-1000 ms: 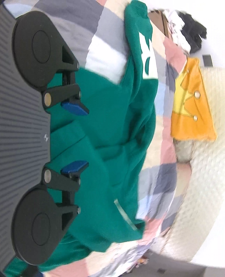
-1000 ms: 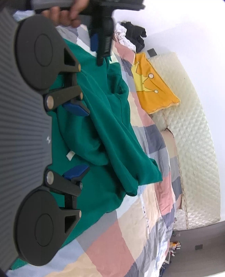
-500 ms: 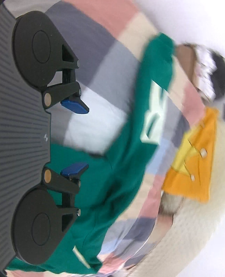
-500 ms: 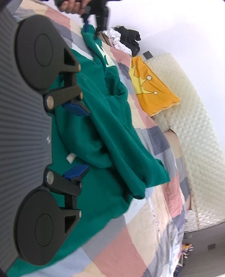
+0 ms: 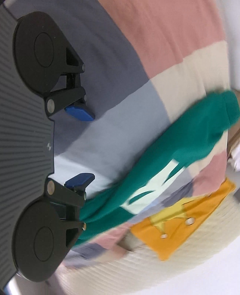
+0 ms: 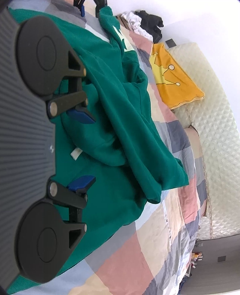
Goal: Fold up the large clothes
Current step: 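Reach to the other sleeve cuff and grasp it with the left gripper, then lift the sleeve and fold it across the hoodie body with the left gripper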
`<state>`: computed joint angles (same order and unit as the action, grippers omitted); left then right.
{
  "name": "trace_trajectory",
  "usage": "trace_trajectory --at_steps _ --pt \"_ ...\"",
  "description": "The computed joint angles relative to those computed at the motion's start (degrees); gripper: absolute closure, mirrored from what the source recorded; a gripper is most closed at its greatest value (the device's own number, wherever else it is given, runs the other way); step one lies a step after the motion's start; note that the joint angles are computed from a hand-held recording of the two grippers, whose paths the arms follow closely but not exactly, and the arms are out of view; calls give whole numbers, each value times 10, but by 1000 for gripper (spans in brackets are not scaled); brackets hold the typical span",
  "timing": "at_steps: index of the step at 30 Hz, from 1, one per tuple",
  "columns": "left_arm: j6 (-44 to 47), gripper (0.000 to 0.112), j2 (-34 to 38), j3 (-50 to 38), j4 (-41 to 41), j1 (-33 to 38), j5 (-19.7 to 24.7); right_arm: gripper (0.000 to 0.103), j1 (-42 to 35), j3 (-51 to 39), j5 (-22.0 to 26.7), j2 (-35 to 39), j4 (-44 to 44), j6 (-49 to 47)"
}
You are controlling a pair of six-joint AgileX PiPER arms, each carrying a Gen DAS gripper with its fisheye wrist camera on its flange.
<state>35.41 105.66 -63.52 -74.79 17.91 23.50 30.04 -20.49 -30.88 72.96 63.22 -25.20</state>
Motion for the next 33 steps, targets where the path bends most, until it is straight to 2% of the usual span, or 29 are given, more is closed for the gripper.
trace_trajectory --at_steps 2,5,7,12,18,19,21,24,26,28,30,33 --pt "69 44 46 -21 -111 40 58 39 27 -13 -18 11 48 -39" --pt "105 44 99 -61 -194 67 94 39 55 -35 -37 34 85 -69" --pt "119 44 128 -91 -221 73 101 39 64 -53 -39 50 99 -86" --pt "88 44 189 -179 -211 69 83 39 74 -105 -56 99 119 -114" --pt "-39 44 256 -311 -113 68 68 39 73 -159 -56 151 109 -118" --pt "-43 44 261 -321 -118 66 57 39 75 -168 -61 161 111 -118" --pt "-118 46 283 -370 -61 66 50 39 76 -181 -71 182 98 -89" --pt "-290 52 320 -466 103 67 59 39 72 -197 -77 212 71 -31" --pt "-366 77 342 -531 218 63 78 39 68 -205 -80 228 55 6" --pt "-407 94 365 -600 333 56 113 39 60 -213 -68 239 43 16" --pt "-481 100 384 -674 447 42 154 39 57 -220 -63 241 48 0" --pt "-528 104 376 -707 543 20 183 39 48 -221 -50 230 57 -14"
